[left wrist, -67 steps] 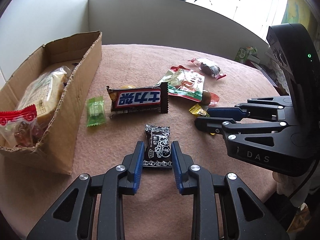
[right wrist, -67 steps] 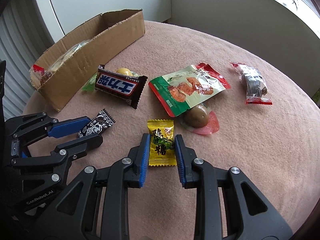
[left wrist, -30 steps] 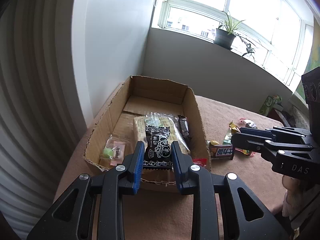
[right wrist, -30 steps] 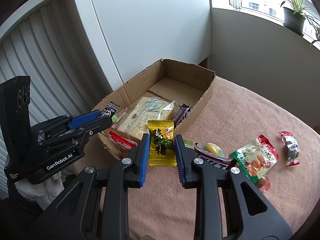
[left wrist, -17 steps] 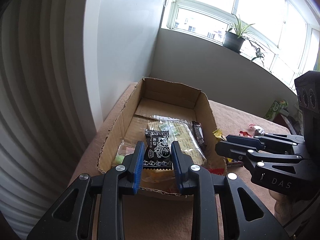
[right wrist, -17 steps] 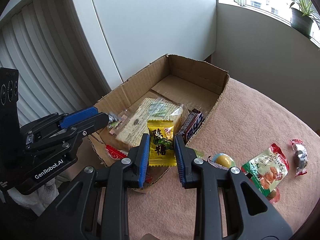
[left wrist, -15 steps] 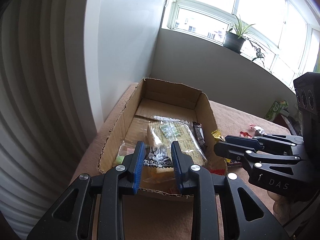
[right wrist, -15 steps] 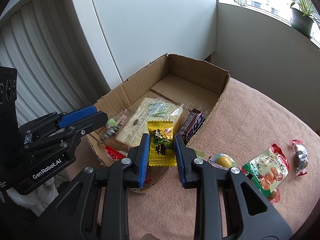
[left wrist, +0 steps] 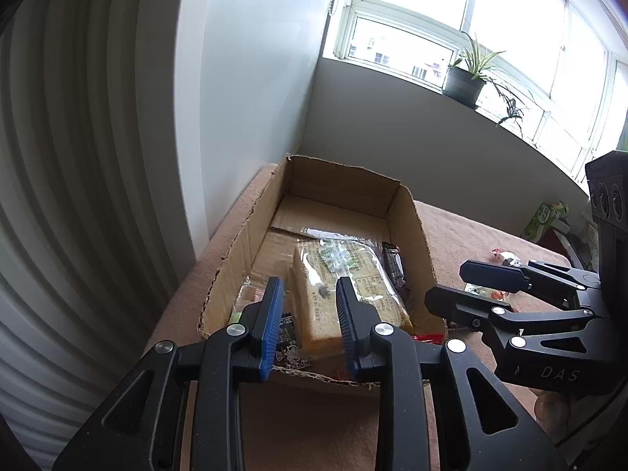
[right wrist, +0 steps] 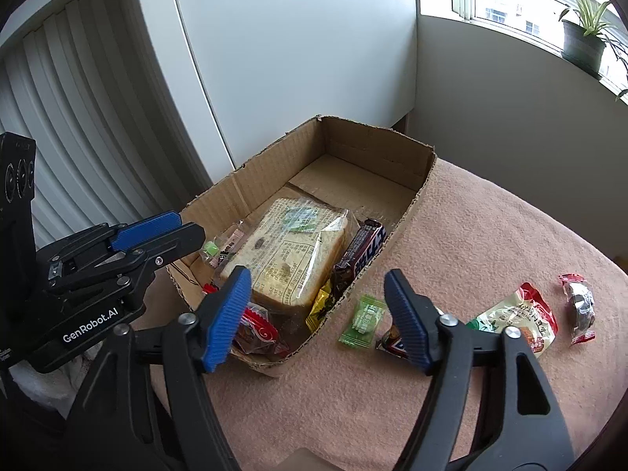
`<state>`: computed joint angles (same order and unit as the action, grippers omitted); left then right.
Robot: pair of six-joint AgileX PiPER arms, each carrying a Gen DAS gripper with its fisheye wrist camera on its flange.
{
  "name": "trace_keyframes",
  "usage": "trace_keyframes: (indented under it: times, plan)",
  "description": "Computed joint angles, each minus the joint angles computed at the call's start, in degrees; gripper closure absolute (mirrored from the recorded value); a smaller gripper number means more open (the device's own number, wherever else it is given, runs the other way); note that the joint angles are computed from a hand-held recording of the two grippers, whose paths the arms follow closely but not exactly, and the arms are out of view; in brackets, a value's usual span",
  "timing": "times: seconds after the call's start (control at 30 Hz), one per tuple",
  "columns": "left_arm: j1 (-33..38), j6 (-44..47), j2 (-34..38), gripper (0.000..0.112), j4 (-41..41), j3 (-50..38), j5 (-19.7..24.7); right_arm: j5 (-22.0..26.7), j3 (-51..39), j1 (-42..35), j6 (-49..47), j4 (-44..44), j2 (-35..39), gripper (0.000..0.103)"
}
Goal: Organize snacks
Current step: 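Carry the black packet and yellow candy into the box and release both, then move the left tool to the Snickers bar while the right tool reaches the nut bag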
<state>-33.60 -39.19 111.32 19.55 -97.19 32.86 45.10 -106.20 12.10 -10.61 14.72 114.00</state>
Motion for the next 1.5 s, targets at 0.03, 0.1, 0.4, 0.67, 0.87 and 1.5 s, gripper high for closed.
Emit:
trace_keyframes:
  times: [0.03, 0.1, 0.4, 0.67, 0.87, 1.5]
  plan:
    - [-0.13, -0.16, 0.0, 0.078, 0.23, -0.06, 0.1, -0.52, 0.67, -0.1, 0.02, -0.17, -0.46, 0.022]
    - [-0.51, -1.11, 0.04, 0.063, 1.25, -0.26, 0.51, -0.86, 1.52, -0.39, 0.21, -0.61, -1.09, 0.021]
    - [-2.38, -3.64, -0.06, 0.041, 5.27, -1.13, 1.6, -3.2, 7.77, -3.93, -1.58, -0.3, -5.26, 0.018]
    - [-4.98, -3.82, 1.67, 0.035, 6.62, -4.74, 4.33, -4.0, 12.57, -9.26, -5.34, 3.81, -9.22, 0.018]
    - [-7.0, -3.34, 3.03, 0.035, 6.53, -7.43, 5.55, -3.92, 15.65, -14.2, -8.59, 6.0, -11.93, 0.018]
    - [-13.85, 9.53, 15.97, 0.035, -2.63, -28.76, 14.41, 2.51, 14.64, -36.83, -18.42, 18.32, -9.3, 0.018]
